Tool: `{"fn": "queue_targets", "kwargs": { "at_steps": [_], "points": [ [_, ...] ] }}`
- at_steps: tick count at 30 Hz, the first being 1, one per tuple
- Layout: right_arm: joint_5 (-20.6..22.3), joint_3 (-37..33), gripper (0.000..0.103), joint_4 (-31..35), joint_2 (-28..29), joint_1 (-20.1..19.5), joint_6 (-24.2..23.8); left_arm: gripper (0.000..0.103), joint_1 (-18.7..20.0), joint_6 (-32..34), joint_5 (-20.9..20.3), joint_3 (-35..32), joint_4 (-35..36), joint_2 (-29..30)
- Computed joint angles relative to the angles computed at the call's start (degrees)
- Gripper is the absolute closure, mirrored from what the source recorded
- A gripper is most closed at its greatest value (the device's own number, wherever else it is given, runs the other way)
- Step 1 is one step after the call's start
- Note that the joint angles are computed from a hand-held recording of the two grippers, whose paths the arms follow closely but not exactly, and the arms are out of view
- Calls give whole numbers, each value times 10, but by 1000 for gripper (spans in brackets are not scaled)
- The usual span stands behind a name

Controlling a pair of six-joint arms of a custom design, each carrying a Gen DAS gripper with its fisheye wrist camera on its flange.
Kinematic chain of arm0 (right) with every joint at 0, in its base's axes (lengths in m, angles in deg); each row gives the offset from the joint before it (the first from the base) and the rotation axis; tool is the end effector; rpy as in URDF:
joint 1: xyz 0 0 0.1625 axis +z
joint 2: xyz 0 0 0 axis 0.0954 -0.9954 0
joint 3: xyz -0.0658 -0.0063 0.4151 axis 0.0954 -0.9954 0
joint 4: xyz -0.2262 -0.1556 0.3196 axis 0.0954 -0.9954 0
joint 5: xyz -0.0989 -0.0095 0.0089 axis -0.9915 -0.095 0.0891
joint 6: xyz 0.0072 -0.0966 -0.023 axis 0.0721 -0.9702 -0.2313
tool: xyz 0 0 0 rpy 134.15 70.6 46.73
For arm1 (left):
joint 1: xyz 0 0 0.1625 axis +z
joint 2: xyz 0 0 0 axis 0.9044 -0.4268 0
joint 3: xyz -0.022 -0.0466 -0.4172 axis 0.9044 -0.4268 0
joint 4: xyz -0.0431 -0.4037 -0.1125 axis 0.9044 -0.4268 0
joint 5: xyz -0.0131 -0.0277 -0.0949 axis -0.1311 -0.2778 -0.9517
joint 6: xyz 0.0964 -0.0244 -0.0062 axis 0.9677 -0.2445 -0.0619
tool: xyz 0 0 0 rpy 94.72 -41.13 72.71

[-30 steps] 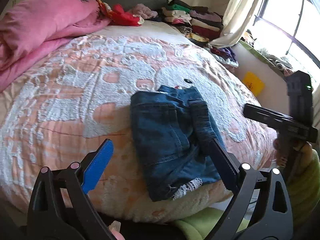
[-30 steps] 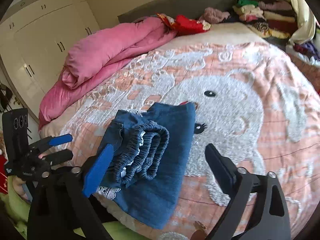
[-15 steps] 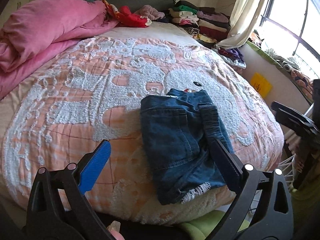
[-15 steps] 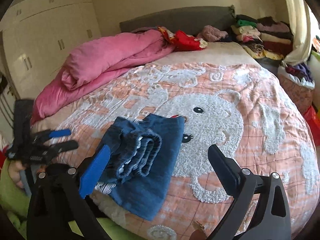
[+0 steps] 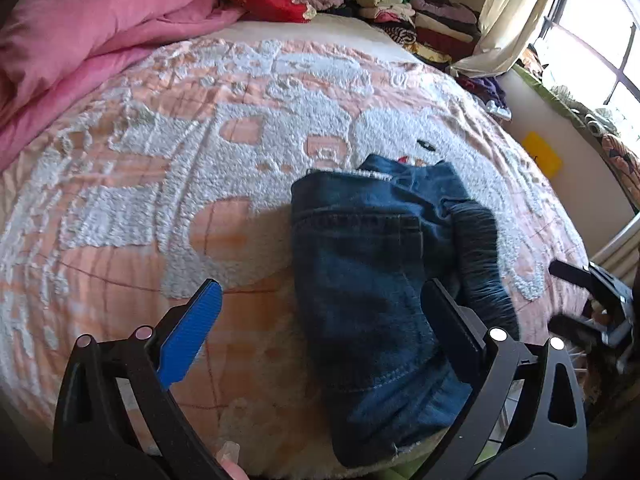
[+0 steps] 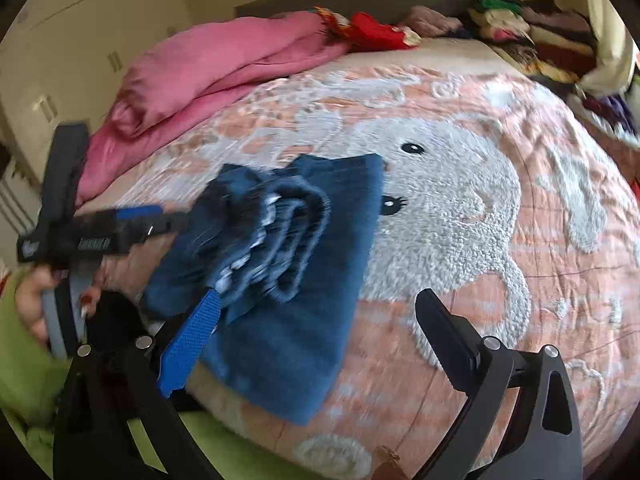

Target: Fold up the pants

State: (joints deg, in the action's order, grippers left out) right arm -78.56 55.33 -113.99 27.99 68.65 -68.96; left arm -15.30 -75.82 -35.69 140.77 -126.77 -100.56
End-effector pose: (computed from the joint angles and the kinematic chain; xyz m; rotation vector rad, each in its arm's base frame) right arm -0.0768 -0.7450 0.2744 0.7638 -2.5781 0.7053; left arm -0.3259 -0.6896 -0.0899 0.3886 2.4758 -0.7493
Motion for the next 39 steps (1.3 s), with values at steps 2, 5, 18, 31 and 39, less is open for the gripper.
{"fn": "queue_targets", "kwargs": {
  "at_steps": [2,5,18,31,39],
  "points": [
    [-3,-26,6,9,18,1,17,10,3,6,-2,-10,6,8],
    [-11,-79,6,38,54,0,43,10,8,13,-3,-27,18,21],
    [13,-157,19,129,106,-7,45,13,21,31,-23,-65,24,50],
    [66,-171,82,162,104,13,-15,71,18,43,-57,-81,2,44],
    [47,-218,80,127,136,24,-14,70,16,83,-14,-132,1,66]
  ]
}}
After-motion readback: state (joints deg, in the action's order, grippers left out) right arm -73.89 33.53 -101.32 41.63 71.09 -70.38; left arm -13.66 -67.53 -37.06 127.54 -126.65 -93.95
